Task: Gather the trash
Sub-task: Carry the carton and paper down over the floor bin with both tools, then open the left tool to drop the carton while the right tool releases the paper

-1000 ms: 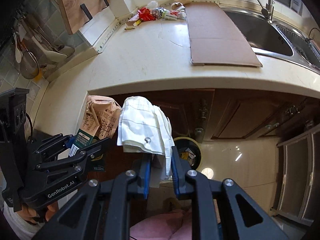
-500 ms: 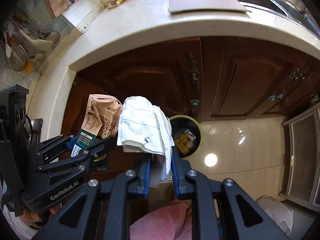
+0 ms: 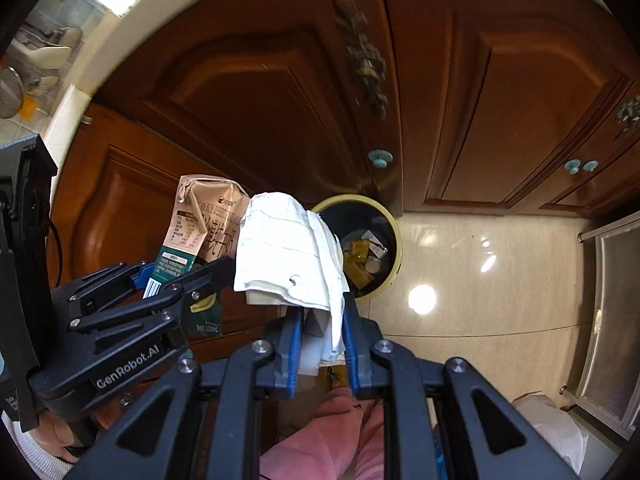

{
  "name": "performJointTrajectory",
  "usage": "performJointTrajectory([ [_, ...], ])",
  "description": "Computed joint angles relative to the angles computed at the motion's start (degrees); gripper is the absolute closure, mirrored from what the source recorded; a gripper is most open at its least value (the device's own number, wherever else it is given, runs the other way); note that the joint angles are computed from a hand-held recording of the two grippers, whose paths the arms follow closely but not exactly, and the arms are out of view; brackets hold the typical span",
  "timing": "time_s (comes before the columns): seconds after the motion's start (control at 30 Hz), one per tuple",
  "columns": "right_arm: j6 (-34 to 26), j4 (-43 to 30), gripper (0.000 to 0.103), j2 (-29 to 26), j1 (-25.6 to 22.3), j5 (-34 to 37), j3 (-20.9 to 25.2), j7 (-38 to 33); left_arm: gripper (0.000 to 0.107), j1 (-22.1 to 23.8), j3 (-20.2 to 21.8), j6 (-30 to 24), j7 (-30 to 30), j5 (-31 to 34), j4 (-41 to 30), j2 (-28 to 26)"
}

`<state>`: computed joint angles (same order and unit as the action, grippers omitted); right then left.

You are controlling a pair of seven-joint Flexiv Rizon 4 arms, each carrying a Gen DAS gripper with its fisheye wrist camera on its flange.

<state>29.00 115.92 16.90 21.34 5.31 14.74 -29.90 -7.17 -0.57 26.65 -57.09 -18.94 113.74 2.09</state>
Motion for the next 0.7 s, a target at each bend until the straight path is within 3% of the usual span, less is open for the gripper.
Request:
performJointTrajectory([
  [0.4, 4.23, 4.61, 0.085, -3.44, -0.66, 2.75, -1.16, -2.26, 0.072, 0.15, -1.08, 5.58, 0.33, -0.28, 1.34, -7.65],
  [0.5, 4.45, 4.68, 0.085, -3.92, -0.78, 2.67, -1.26, -2.62, 0.058, 0.41, -1.24, 6.26, 0.95, -1.24, 0.67, -8.62],
  [0.57, 4.43, 4.53, 0.085, -4.30, -0.84, 2.70, -1.38, -2.98, 0.042, 0.59, -1.31, 6.77, 1.28, -1.83, 0.28, -9.23],
  [0.7, 4.93, 4.13, 0.085, -5.56, -0.89, 2.94, -1.57, -3.70, 0.035, 0.84, -1.15, 7.02, -0.45, -0.31, -1.53, -10.42],
])
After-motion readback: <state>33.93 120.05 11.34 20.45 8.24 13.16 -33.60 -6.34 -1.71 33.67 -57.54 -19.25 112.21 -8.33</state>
